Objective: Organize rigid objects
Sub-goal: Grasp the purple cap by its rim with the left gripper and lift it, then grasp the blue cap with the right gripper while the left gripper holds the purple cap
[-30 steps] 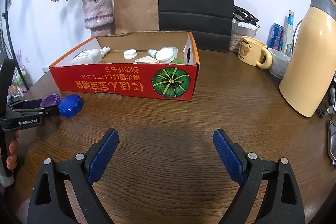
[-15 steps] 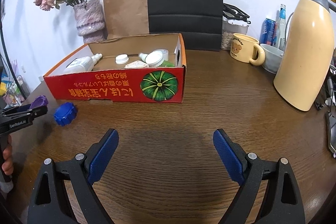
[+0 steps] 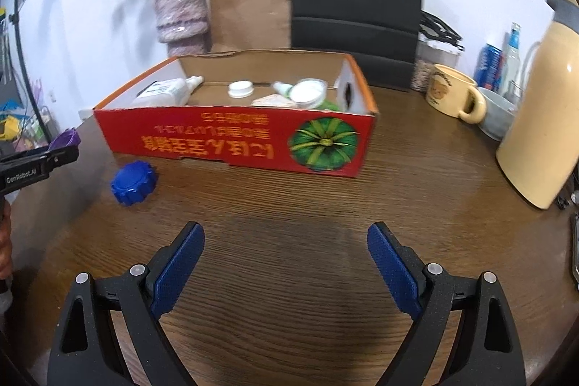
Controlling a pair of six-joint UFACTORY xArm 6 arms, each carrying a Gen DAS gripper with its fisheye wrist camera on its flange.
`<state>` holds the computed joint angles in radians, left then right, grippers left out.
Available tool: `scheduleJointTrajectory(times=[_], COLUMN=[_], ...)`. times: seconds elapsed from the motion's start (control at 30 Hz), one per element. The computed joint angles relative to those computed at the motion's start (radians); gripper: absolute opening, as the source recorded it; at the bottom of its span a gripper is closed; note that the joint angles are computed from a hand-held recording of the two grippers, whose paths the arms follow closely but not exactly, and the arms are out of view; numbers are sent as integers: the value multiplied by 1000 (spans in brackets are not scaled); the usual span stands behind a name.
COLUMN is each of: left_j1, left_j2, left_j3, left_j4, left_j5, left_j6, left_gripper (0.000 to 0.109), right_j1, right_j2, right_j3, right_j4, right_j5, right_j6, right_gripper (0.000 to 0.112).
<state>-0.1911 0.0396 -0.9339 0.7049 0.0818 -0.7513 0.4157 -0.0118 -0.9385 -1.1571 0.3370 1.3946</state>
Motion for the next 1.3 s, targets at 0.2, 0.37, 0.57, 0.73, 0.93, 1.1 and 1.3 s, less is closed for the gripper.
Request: scheduleJointTrajectory(times=[0.2, 0.37, 0.57, 0.73, 0.93, 1.1, 1.3], left_j1=[17, 36, 56, 74, 93, 100, 108], left_j2=[-6, -15, -12, -11, -12, -7, -5], left_j3=[5, 13, 10, 7, 5, 1, -3], left_j4=[19, 41, 75, 122, 165, 164, 171], left_j5=[-9, -22, -26, -31, -40, -40, -40], left_j6=[-5, -13, -27, -56, -83, -76, -84], left_gripper=[50, 50, 50, 50, 50, 50, 50], right_j1=[48, 87, 127, 158, 174, 187, 201], right_j2=[79, 157, 260, 344, 417, 457, 493], right_j3=[-84, -173, -294, -398, -491, -547, -596], right_j4=[47, 112, 218, 311, 413, 463, 494], right_j5=[8, 16, 36, 84, 123, 154, 185], right_j6=[-73, -152, -259, -351, -428, -469, -500], right_gripper=[95, 95, 95, 95, 95, 95, 95])
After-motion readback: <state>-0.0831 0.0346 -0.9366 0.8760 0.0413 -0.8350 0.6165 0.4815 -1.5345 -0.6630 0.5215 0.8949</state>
